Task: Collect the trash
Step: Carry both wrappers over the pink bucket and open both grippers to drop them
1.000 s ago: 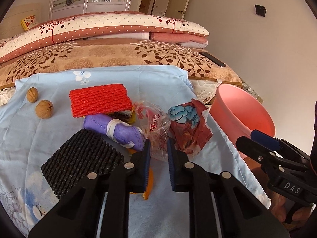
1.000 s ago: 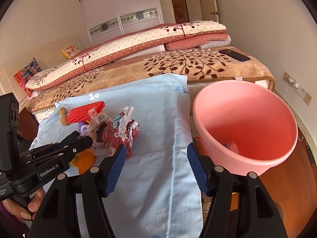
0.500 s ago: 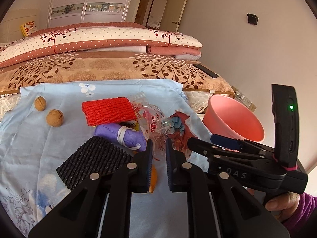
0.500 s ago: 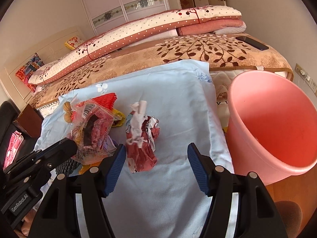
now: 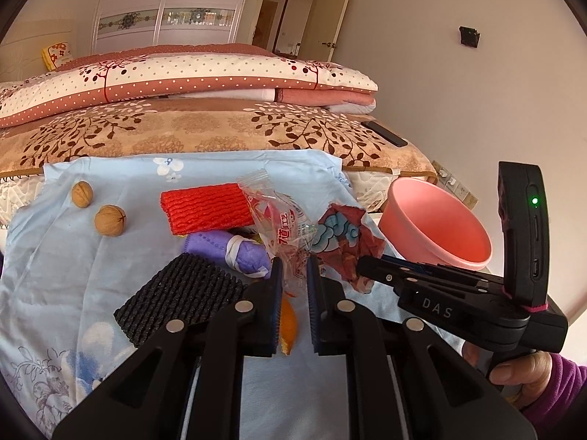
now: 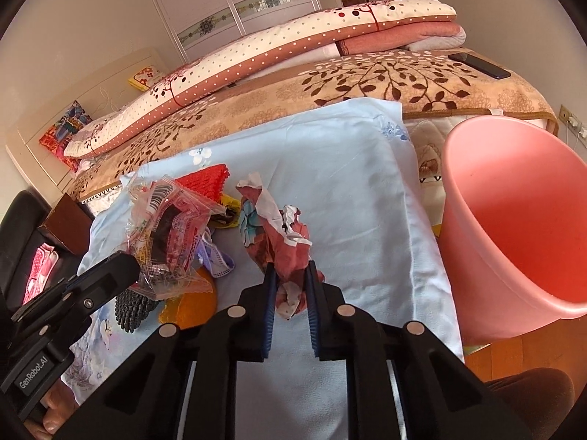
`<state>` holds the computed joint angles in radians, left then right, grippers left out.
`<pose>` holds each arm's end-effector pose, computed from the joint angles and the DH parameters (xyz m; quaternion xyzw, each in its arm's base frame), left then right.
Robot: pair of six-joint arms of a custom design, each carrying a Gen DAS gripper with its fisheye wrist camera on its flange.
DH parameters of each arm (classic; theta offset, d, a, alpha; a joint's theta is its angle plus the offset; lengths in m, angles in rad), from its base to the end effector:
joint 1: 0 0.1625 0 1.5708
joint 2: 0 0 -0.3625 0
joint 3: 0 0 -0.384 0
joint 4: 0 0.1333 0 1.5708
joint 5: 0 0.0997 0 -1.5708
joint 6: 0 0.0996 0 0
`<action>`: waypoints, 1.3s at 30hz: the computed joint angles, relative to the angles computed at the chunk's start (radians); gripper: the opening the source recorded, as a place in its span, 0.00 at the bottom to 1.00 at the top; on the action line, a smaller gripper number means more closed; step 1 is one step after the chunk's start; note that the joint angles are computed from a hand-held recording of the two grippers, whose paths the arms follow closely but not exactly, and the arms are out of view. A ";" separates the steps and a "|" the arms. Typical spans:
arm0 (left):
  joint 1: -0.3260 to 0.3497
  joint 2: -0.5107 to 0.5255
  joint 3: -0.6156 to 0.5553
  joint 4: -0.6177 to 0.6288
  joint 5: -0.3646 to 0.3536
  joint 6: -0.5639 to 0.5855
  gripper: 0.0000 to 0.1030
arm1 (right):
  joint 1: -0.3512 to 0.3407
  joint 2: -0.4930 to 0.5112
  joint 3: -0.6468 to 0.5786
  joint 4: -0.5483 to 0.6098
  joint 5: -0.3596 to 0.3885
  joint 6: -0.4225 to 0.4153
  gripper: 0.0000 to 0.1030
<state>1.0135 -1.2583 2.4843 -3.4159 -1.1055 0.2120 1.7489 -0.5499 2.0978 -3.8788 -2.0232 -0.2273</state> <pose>-0.0468 -0.4116 0.1314 0.2827 0.8854 -0.3297 0.1654 0.1684 -0.4288 -0.0282 0.1007 -0.9032 0.3563 0.2171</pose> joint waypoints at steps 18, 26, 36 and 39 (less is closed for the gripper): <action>-0.133 0.107 -0.061 -0.070 -0.022 0.041 0.12 | -0.070 -0.176 0.186 -0.291 -0.053 -0.012 0.14; -0.202 0.212 -0.112 -0.092 -0.068 0.067 0.12 | -0.151 -0.254 0.258 -0.367 -0.052 -0.005 0.14; -0.243 0.360 -0.189 -0.079 -0.106 0.072 0.12 | -0.246 -0.286 0.299 -0.403 -0.013 -0.002 0.14; -0.241 0.395 -0.214 -0.062 -0.106 0.067 0.12 | -0.266 -0.287 0.302 -0.407 -0.004 0.008 0.14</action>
<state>0.7721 -0.8629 2.2699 -3.4776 -1.2118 0.2788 1.4834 -0.8366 2.3999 -4.2861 -2.0272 -0.2190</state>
